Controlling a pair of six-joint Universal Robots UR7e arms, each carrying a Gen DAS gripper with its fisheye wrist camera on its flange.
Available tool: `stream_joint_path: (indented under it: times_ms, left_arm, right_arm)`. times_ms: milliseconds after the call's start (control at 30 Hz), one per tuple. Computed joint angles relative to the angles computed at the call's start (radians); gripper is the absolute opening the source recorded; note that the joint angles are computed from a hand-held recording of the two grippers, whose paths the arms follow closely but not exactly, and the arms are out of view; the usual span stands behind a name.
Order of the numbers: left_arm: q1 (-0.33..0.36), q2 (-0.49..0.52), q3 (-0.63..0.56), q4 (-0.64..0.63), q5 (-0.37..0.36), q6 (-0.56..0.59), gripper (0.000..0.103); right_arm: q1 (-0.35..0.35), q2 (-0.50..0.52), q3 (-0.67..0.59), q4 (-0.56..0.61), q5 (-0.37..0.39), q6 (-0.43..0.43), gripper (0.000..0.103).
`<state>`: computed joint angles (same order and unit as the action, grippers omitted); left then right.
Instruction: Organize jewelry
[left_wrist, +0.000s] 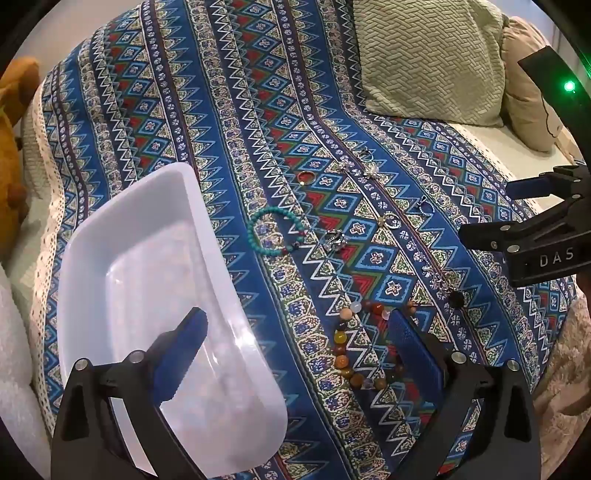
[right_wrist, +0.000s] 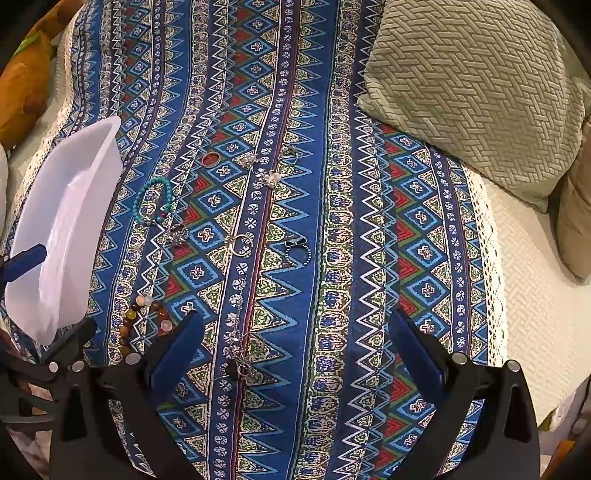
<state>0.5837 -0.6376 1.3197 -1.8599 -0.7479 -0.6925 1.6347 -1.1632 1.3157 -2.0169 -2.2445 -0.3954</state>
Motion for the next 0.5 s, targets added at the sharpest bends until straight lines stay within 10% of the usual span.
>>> stream_joint_path:
  times_ms: [500]
  left_arm:
    - [-0.005,-0.019,0.031,-0.012,-0.012,-0.001,0.094]
  right_arm:
    - [-0.001,0.0,0.004,-0.006,-0.007,0.001,0.098]
